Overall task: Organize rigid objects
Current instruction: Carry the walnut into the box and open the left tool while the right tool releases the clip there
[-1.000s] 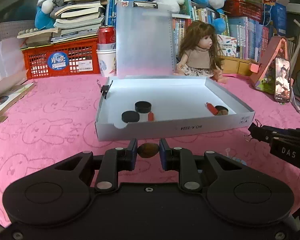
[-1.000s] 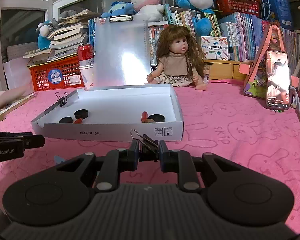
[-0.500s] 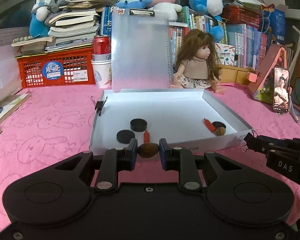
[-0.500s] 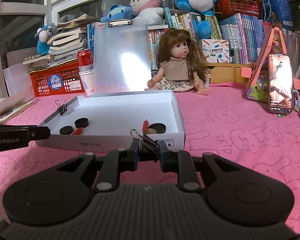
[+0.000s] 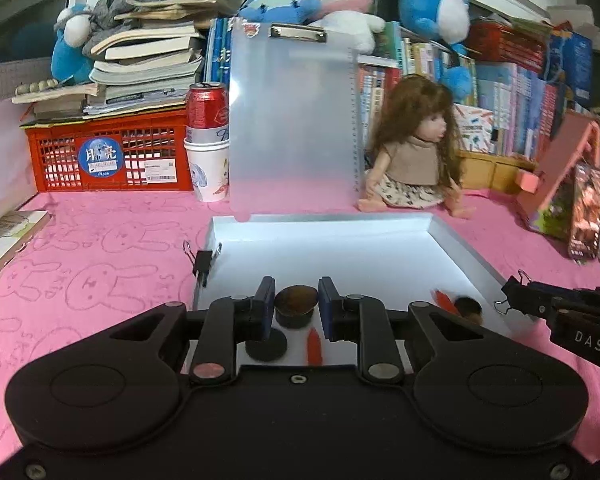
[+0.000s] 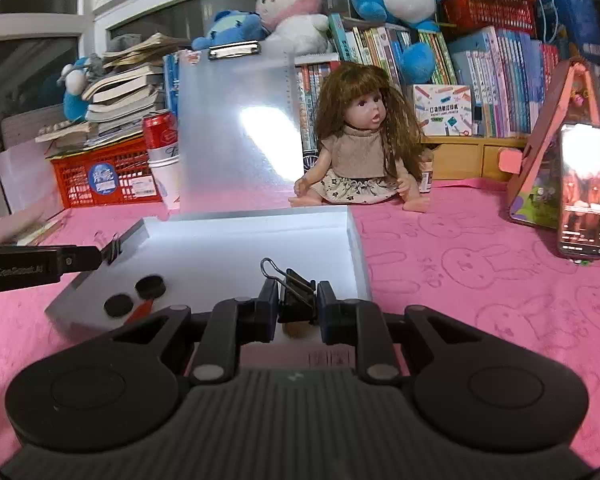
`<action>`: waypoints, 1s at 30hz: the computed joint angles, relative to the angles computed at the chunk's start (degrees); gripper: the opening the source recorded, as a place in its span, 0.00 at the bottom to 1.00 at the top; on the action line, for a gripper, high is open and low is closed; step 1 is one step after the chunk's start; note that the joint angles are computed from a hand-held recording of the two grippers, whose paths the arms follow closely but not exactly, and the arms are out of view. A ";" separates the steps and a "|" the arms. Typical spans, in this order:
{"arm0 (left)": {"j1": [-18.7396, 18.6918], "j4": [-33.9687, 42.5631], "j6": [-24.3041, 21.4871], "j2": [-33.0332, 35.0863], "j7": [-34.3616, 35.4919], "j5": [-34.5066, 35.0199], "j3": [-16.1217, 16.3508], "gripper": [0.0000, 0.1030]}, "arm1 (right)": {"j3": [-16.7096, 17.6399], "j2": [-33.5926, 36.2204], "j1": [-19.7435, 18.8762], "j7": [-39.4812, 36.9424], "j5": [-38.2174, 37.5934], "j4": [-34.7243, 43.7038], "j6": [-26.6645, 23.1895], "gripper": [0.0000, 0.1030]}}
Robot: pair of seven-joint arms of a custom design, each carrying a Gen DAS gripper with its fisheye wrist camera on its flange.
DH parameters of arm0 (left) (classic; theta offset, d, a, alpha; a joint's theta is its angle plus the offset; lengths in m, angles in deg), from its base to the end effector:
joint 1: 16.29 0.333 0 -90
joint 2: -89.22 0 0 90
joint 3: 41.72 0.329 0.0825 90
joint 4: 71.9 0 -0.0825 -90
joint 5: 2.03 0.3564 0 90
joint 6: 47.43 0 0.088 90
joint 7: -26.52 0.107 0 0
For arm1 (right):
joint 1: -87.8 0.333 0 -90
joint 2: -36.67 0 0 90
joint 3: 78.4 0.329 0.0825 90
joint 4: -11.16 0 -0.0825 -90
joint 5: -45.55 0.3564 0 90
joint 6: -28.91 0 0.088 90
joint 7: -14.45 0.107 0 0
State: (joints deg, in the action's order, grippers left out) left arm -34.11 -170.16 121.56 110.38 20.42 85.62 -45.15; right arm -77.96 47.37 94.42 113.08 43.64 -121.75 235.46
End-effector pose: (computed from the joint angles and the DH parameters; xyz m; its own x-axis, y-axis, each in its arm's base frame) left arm 0.5878 -0.2937 0.4511 -0.1265 -0.9904 0.0552 -0.4953 0.0149 -0.8686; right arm 0.5506 0.0722 0.4327 0.0805 -0.9900 -0.1154 -0.4649 0.0652 -0.8830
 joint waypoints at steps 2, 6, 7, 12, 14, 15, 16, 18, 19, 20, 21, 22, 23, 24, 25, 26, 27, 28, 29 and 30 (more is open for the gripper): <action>0.83 1.70 0.08 1.60 5.42 -5.50 -0.41 0.21 | 0.92 1.29 -1.69 2.13 -2.46 2.89 -2.45 0.23; 1.01 5.64 -0.81 5.24 15.51 -15.57 -0.36 0.21 | 5.33 4.38 -7.66 7.36 -8.60 9.39 -7.84 0.23; 1.05 6.60 -1.20 6.14 17.51 -17.91 -0.45 0.21 | 6.80 5.21 -9.34 8.62 -9.76 10.95 -9.07 0.23; 0.51 11.36 -3.32 10.44 26.21 -26.90 -0.48 0.21 | 10.47 8.91 -12.88 9.10 -9.68 17.35 -14.94 0.23; -0.21 13.58 -4.58 12.20 29.30 -29.35 -0.03 0.21 | 11.80 10.25 -13.85 7.97 -8.32 19.34 -16.90 0.23; -0.60 14.51 -5.17 12.97 30.43 -30.59 0.27 0.21 | 12.20 10.89 -14.06 7.37 -7.57 20.18 -17.62 0.23; -1.10 15.25 -5.61 13.58 31.07 -31.65 0.75 0.21 | 12.53 11.60 -14.21 6.79 -6.78 21.08 -18.26 0.23; -2.15 16.85 -6.34 14.88 32.24 -33.52 1.90 0.21 | 11.58 12.53 -13.02 5.85 -5.13 22.44 -19.26 0.23; -2.85 17.47 -6.52 15.38 32.48 -34.06 2.77 0.21 | 9.93 12.93 -11.34 5.59 -4.28 23.12 -19.69 0.24; -3.57 17.95 -6.58 15.80 32.61 -34.52 3.70 0.21 | 8.80 13.33 -10.14 5.21 -3.53 23.74 -20.09 0.23; -4.13 18.37 -6.66 16.18 33.03 -35.18 4.43 0.21 | 8.17 13.65 -9.41 4.61 -2.93 24.14 -20.39 0.23; -4.65 18.93 -6.93 16.66 33.61 -36.00 5.05 0.21 | 7.38 13.96 -8.54 4.08 -2.32 24.49 -20.52 0.23; -5.10 19.28 -7.02 16.99 34.18 -36.83 5.63 0.21 | 7.03 14.20 -8.08 3.45 -1.71 24.75 -20.68 0.24; -5.50 19.66 -7.14 17.33 34.89 -37.74 6.14 0.21 | 6.75 14.42 -7.68 2.83 -1.09 25.00 -20.80 0.24; -6.02 19.92 -7.15 17.62 35.24 -38.49 6.84 0.21 | 6.38 14.63 -7.21 2.26 -0.45 25.23 -20.86 0.24; -6.56 20.13 -7.11 17.89 35.57 -39.18 7.57 0.21 | 6.05 14.74 -6.78 1.77 0.14 25.33 -20.87 0.24; -7.09 20.21 -7.12 18.06 35.78 -39.74 8.29 0.21 | 5.69 14.87 -6.33 1.32 0.64 25.44 -20.87 0.24; -7.48 20.24 -7.12 18.19 36.01 -40.25 8.85 0.21 | 5.13 15.00 -5.71 0.95 1.07 25.57 -20.88 0.24; -7.76 20.36 -7.15 18.38 36.28 -40.80 9.23 0.21 | 4.45 15.11 -5.00 0.61 1.41 25.62 -20.84 0.24; -7.94 20.44 -7.18 18.54 36.63 -41.34 9.48 0.21 | 3.96 15.20 -4.46 0.33 1.74 25.60 -20.67 0.24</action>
